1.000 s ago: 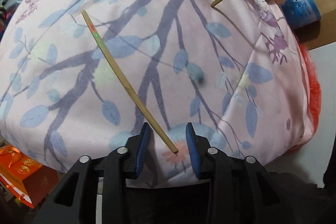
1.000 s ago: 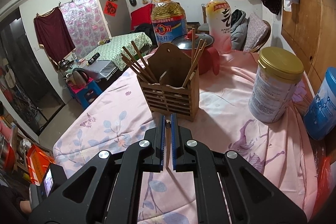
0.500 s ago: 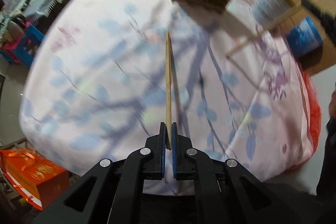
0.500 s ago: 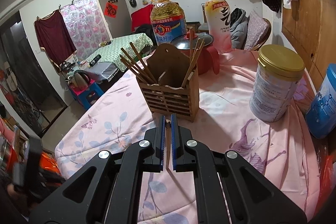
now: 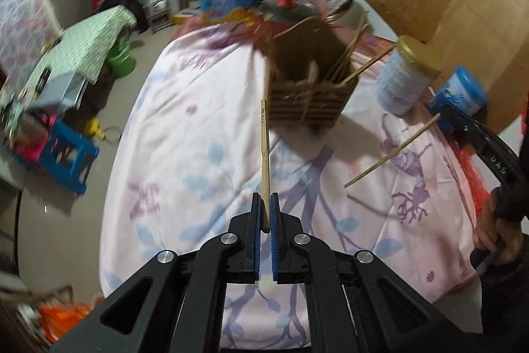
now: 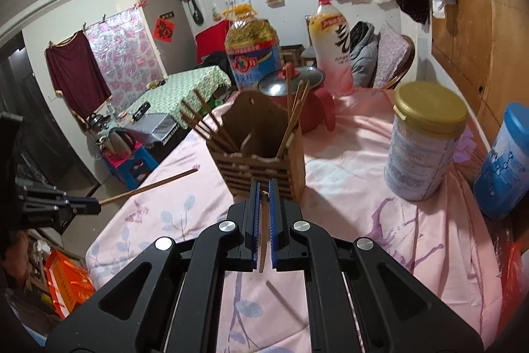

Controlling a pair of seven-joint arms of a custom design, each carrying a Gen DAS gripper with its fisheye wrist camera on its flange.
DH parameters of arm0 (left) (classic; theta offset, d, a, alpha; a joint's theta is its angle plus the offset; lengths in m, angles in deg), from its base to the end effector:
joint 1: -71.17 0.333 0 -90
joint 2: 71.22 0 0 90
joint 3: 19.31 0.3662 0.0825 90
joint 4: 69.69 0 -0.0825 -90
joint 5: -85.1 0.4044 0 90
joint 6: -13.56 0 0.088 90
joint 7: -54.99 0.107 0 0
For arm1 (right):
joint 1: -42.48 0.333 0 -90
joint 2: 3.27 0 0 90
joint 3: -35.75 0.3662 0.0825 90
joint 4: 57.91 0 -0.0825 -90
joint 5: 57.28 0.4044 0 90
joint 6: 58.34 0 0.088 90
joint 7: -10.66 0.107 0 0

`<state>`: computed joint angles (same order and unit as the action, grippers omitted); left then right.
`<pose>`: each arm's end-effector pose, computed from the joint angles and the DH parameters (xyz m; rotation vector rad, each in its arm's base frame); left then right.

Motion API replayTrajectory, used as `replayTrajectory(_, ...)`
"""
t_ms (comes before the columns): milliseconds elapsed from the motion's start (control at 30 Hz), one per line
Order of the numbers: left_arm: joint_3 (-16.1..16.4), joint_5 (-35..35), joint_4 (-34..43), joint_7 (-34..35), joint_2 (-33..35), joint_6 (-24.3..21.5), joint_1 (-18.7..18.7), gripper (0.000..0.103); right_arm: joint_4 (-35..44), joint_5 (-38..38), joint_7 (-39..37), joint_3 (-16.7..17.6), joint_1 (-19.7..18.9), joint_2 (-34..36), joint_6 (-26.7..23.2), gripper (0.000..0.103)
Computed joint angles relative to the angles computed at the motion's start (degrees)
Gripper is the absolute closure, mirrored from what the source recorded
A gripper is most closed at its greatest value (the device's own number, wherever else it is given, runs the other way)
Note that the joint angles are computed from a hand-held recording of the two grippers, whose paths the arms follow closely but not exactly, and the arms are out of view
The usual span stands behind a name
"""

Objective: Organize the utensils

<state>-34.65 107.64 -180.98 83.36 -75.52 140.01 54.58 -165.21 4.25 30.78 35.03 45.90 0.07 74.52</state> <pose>0.5014 -0.3028 0.5946 -2.2326 1.5891 -0.4783 0.6351 0.0465 0.5717 -1.9526 0.9696 -0.1882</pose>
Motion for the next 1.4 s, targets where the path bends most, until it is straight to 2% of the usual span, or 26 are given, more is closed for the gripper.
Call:
replayTrajectory(167,1.4,-4.6,6.9,13.0,1.6,-1.8,0.8,0.097,2.9,1.7,0.5,0.4,0.5,-0.1,2.1,0.096)
replayTrajectory(267,2.1,-9.4,14.2,21.8,4.8,-6.8,1.5,0.098,5.9,2.1,1.7,0.7,0.8,0.7,2.6,0.096)
replayTrajectory(367,2.6,-12.7,21.4,26.6,9.2,-12.9,2.4,0.097,9.3,2.1,3.7,1.3,1.1,2.3,3.4,0.096)
replayTrajectory(567,3.4,-16.1,31.7,31.4,17.2,-19.1,4.2,0.097,17.2,0.0,7.5,3.2,2.0,6.7,7.4,0.096)
replayTrajectory(867,3.5,-20.4,44.5,34.1,27.2,-21.7,5.9,0.097,24.2,-10.5,17.1,6.1,4.0,14.6,11.6,0.096)
replayTrajectory(933,3.6,-20.4,46.5,34.3,28.8,-21.9,5.9,0.096,24.7,-12.8,18.7,6.6,4.2,15.6,11.4,0.094)
replayTrajectory(1000,4.2,-20.3,47.0,32.4,29.3,-20.3,6.0,0.087,24.0,-13.4,19.2,7.1,3.9,15.3,12.4,0.091)
replayTrajectory(1033,4.2,-20.6,46.5,32.0,29.1,-19.0,6.3,0.076,23.9,-12.6,18.6,7.6,3.3,15.1,12.0,0.089)
replayTrajectory(1067,4.6,-20.1,45.7,30.9,28.6,-16.9,6.3,0.070,23.8,-12.2,18.2,7.9,3.0,14.8,12.3,0.088)
replayTrajectory(1167,5.9,-15.2,44.7,28.6,27.5,-13.7,5.2,0.069,22.5,-10.3,15.5,8.3,2.2,13.3,14.0,0.087)
replayTrajectory(1200,6.1,-14.1,44.2,27.9,27.0,-13.0,5.0,0.064,22.3,-9.7,15.1,8.3,2.0,12.9,14.1,0.086)
replayTrajectory(1400,6.8,-7.7,37.4,20.6,21.7,-8.6,3.8,0.048,18.1,-5.1,11.5,7.4,1.1,9.1,14.0,0.067)
